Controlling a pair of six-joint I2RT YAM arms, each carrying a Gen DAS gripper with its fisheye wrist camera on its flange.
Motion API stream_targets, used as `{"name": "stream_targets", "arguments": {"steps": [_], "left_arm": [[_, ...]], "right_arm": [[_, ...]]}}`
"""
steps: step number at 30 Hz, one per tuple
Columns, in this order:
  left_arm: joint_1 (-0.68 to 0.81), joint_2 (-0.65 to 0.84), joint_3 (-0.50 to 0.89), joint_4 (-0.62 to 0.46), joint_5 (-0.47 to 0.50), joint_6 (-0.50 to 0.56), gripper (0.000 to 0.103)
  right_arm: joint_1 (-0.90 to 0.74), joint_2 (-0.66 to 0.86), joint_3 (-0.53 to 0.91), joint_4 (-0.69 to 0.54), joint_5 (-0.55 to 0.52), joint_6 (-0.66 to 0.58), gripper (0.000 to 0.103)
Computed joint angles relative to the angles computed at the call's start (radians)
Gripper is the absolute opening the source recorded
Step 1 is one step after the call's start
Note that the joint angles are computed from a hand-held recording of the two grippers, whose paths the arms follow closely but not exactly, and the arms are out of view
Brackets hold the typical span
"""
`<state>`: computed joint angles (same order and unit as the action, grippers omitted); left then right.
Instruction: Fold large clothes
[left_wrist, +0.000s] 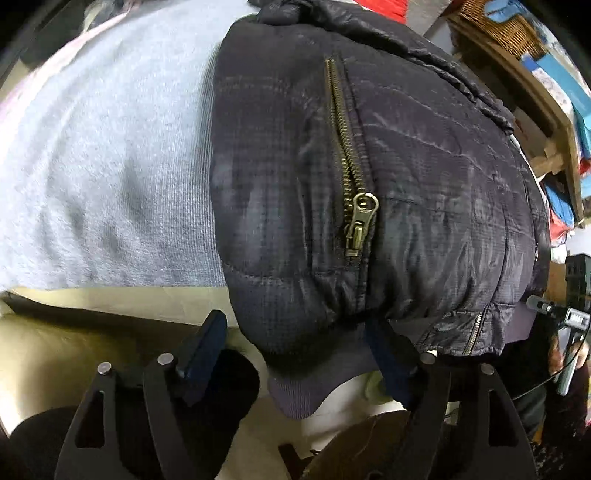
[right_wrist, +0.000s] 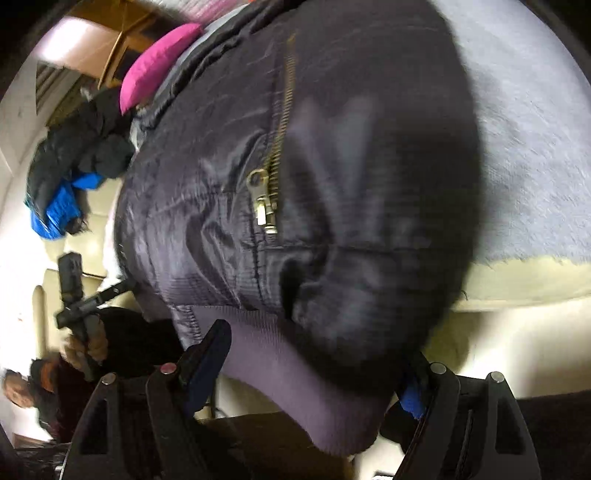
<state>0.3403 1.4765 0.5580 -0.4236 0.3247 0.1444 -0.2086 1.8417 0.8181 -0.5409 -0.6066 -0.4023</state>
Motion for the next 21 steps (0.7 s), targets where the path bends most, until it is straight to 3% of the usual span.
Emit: {"name": "stream_targets", "arguments": {"steps": [3, 4, 7, 11, 12, 13, 14, 16, 18, 19, 20, 21], "left_arm": [[-0.041, 0.008, -0.015, 0.043, -0.010, -0.043, 0.076], [-0.047, 0.016, -0.016, 0.044, 0.001, -0.045, 0.068], [-0.076, -0.026, -0.057, 0.068, -0.029, -0.067, 0.060], [-0.145, -0.069, -0.086, 0.094, -0.065, -0.119, 0.057], [-0.156, -0.071, -0.085, 0.089, -0.073, -0.125, 0.060], [-0.173, -0.068, -0.082, 0.084, -0.078, -0.137, 0.070], [-0.183, -0.050, -0.074, 0.083, -0.065, -0.144, 0.077], [-0.207, -0.037, -0.076, 0.099, -0.044, -0.171, 0.079], [-0.296, -0.025, -0.094, 0.162, -0.076, -0.257, 0.079], [-0.314, -0.024, -0.102, 0.182, -0.088, -0.281, 0.075], [-0.317, -0.035, -0.114, 0.194, -0.092, -0.293, 0.054], [-0.329, -0.051, -0.123, 0.198, -0.115, -0.313, 0.044]], "right_arm": [[0.008, -0.048, -0.026, 0.016, -0.004, 0.014, 0.078], [0.015, -0.081, -0.043, 0.024, 0.005, 0.015, 0.071], [0.042, -0.175, -0.087, 0.029, 0.053, 0.008, 0.039], [0.035, -0.166, -0.078, 0.020, 0.045, 0.025, 0.039], [0.026, -0.151, -0.070, 0.020, 0.030, 0.034, 0.040], [0.019, -0.135, -0.058, 0.012, 0.009, 0.046, 0.042], [0.025, -0.130, -0.052, 0.010, 0.000, 0.066, 0.049], [0.028, -0.109, -0.039, 0.010, -0.032, 0.083, 0.064], [0.050, -0.100, -0.054, 0.067, -0.014, 0.107, 0.064], [0.061, -0.085, -0.057, 0.084, 0.000, 0.112, 0.064], [0.072, -0.073, -0.060, 0.101, 0.009, 0.133, 0.060], [0.073, -0.081, -0.069, 0.110, 0.017, 0.141, 0.055]]}}
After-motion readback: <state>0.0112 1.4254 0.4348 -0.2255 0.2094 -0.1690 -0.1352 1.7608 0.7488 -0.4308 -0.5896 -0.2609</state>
